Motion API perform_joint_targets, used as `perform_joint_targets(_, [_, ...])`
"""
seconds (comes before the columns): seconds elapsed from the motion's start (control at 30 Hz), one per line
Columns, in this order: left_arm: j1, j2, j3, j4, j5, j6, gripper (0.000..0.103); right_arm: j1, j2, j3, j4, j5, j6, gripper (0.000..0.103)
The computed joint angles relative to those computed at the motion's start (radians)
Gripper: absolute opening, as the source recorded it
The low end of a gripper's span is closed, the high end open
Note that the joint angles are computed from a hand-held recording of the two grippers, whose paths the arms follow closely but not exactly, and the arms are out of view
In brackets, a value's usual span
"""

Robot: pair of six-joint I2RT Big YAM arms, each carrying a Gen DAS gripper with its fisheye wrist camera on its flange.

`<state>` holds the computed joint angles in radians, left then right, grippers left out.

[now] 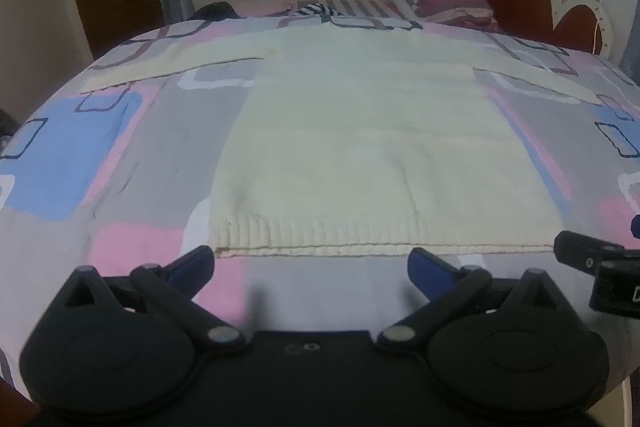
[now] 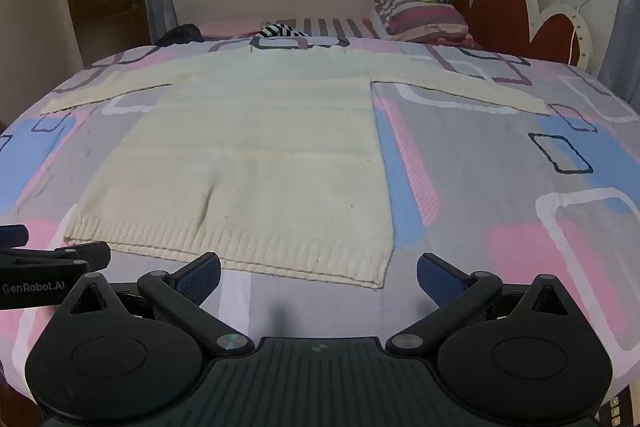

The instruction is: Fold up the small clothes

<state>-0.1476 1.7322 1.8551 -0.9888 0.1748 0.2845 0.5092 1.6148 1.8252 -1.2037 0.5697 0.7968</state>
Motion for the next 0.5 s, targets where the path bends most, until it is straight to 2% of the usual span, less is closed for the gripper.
perform_joint_targets(0.27, [0.002, 0.022, 0.031, 0.001, 0.010, 0.028, 0.103, -0.001, -0.009, -0.009, 0.002, -0.012, 0.012, 0.103])
perform_joint_targets(0.3, [0.002, -0.009, -0.010, 0.027, -0.012, -0.005, 0.103, -0.001, -0.008, -0.007, 0.001, -0.011, 0.011, 0.103])
perform_joint_targets(0.5, [0.010, -0.009, -0.007, 0.021, -0.002, 0.001, 0.103, 0.005, -0.013, -0.006, -0.008, -0.001, 0.019, 0.103])
